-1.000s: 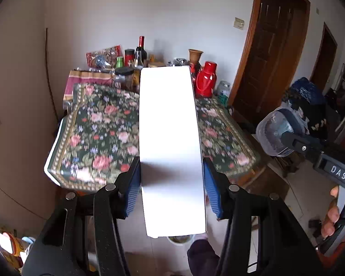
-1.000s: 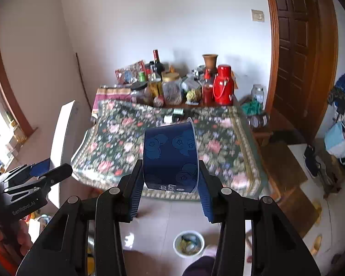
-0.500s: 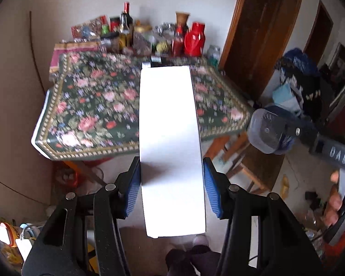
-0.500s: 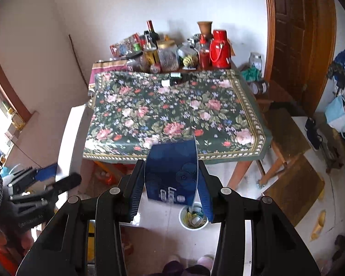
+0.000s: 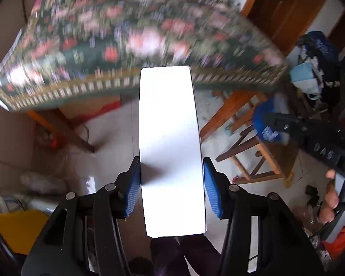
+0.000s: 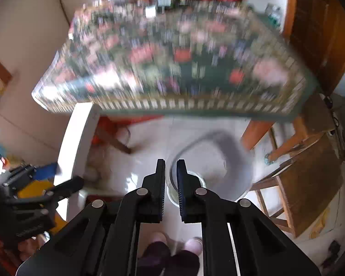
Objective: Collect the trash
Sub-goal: 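Carry the cup and box down over the white bucket with both grippers, then open the right gripper to drop the cup while the left releases the box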
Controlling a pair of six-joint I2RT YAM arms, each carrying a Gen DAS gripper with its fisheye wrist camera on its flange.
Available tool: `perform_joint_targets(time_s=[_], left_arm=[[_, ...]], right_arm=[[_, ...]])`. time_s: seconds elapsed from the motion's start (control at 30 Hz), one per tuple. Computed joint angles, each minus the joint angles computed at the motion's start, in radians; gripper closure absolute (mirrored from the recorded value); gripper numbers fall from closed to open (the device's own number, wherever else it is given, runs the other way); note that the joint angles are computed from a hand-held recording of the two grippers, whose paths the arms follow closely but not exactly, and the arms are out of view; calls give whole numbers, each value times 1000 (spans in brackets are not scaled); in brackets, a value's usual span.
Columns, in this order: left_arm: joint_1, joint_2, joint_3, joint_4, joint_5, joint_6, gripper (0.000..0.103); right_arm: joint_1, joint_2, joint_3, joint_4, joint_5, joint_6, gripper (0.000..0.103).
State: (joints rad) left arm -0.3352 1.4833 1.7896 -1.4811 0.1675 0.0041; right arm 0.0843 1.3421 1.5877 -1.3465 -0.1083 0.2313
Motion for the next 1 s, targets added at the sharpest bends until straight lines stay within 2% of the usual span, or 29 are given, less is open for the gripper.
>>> perform_joint_targets(time_s=[0.1, 0.27, 0.47, 0.57, 0.63, 0.67, 0.7, 0.77, 0.8, 0.83, 1.0], left_arm=[[-4, -51, -262, 160, -19, -32, 52], [-4, -59, -550, 367, -36, -62, 52], [-3, 18, -764, 594, -27, -89, 52], [-12, 99, -796, 669, -14, -98, 52], [-30, 154, -810, 715, -7, -102, 52], [-36, 182, -811, 736, -3, -103, 52], [-45, 210, -811, 754, 3, -107, 52], [-59, 275, -802, 791, 23, -113, 52], [-69, 306, -794, 806, 28, -118, 52], [-81, 337, -784, 820, 33, -124, 52], [-116, 475, -688, 827, 18, -128, 52]], right_arm=[[-7, -12, -225, 142, -43, -26, 97], [11, 43, -492, 386, -79, -48, 97], [27, 210, -626, 606, -133, -98, 94], [23, 312, -643, 665, -121, -103, 85], [-1, 324, -651, 671, -118, -117, 84], [-9, 324, -668, 683, -110, -119, 79], [-19, 319, -672, 679, -103, -124, 74], [-37, 306, -691, 687, -83, -123, 48], [-46, 295, -702, 695, -80, -118, 45], [-57, 281, -716, 699, -83, -117, 42], [-103, 241, -724, 656, -63, -134, 42]])
